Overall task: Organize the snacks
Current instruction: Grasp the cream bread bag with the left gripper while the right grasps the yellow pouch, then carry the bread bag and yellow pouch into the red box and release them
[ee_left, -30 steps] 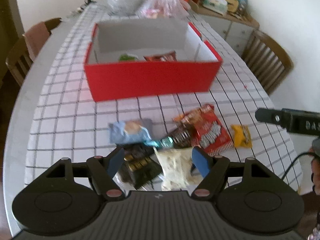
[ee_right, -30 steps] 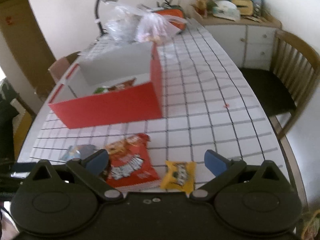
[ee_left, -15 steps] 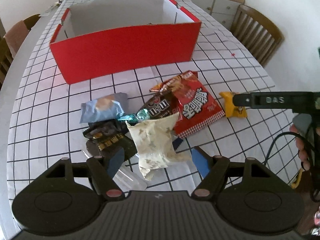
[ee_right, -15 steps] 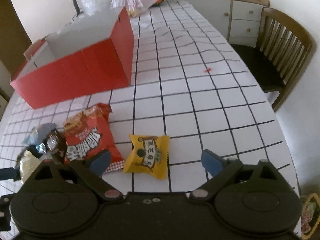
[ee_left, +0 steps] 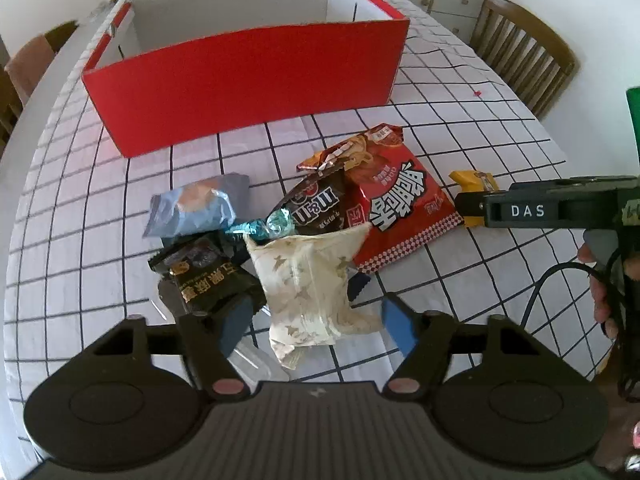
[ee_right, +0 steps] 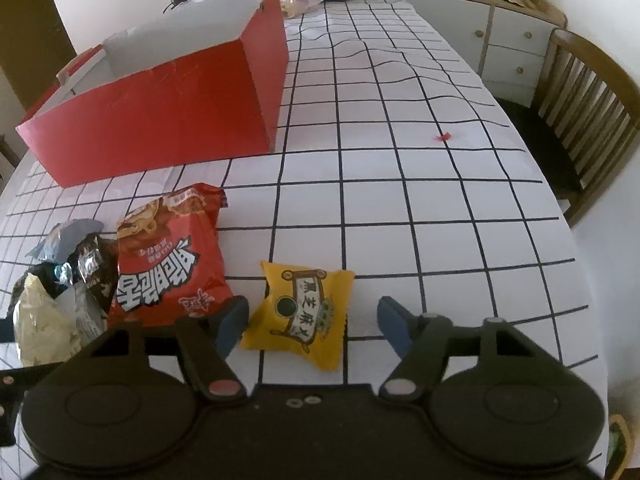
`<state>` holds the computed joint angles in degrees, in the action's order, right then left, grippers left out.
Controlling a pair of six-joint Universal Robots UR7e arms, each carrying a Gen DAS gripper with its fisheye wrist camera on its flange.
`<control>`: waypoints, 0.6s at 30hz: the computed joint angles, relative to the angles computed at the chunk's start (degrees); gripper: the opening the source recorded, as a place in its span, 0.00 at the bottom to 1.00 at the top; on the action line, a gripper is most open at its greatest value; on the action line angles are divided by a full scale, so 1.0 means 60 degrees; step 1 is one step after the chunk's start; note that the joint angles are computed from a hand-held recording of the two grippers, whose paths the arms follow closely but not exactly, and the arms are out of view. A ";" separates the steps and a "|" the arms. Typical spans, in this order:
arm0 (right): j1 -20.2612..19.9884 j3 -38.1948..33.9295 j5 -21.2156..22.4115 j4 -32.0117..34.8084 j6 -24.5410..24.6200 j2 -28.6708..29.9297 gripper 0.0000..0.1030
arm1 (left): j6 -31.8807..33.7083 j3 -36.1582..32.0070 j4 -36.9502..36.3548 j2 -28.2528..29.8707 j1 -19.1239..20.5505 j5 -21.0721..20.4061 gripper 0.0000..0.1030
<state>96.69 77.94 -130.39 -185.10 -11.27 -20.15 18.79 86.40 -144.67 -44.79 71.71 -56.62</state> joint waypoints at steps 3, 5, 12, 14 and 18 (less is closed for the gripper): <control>-0.0017 -0.0016 0.0124 -0.0020 -0.0053 0.0012 0.56 | -0.0241 -0.0123 0.0338 0.0034 0.0017 -0.0006 0.49; -0.0008 -0.0005 0.0153 -0.0058 -0.0104 0.0016 0.47 | -0.0279 -0.0131 0.0371 0.0040 0.0021 0.0019 0.41; -0.0037 0.0243 0.0369 -0.0459 -0.0021 -0.0088 0.37 | -0.0398 -0.0178 0.0519 0.0020 0.0030 -0.0037 0.31; -0.0011 0.0261 0.0288 -0.0488 0.0024 -0.0093 0.35 | -0.0420 -0.0167 0.0545 -0.0003 0.0025 -0.0040 0.31; 0.0039 0.0470 0.0195 -0.0653 0.0176 -0.0170 0.34 | -0.0541 -0.0154 0.0652 -0.0063 0.0024 -0.0052 0.31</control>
